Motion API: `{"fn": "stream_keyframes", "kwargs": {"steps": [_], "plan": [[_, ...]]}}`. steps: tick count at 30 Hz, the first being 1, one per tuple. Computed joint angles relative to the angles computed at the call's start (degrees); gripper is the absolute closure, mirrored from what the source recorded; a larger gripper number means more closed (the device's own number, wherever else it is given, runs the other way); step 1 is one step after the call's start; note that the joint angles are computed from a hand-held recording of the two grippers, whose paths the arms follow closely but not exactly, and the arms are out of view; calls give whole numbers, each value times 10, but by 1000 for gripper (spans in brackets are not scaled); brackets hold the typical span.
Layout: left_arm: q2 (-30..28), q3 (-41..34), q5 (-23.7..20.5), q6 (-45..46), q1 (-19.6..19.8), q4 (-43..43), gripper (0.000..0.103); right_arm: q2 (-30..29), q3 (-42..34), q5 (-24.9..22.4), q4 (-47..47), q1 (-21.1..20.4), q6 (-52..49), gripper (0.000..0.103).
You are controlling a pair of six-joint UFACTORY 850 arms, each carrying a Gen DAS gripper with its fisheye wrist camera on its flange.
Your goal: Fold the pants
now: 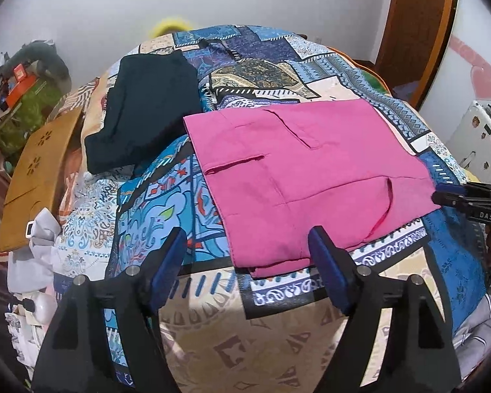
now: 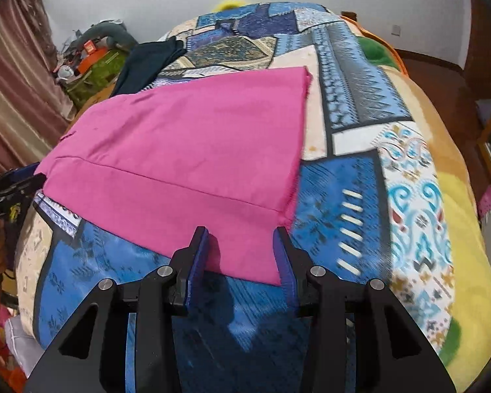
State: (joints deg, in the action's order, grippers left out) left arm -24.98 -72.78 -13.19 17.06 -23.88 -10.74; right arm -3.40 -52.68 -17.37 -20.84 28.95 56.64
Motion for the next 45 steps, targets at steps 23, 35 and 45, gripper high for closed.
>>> {"fn": "stream_keyframes", "kwargs": {"steps": [23, 35, 45], "plan": [[-105, -202, -102, -22, 54, -93, 25, -13, -73, -7, -144, -40, 71, 59], [-264, -410, -222, -42, 58, -106, 28, -133, -181, -15, -7, -112, -122, 59], [-352, -530, -329, -44, 66, -157, 54, -228, -257, -19, 173, -152, -272, 59]]}}
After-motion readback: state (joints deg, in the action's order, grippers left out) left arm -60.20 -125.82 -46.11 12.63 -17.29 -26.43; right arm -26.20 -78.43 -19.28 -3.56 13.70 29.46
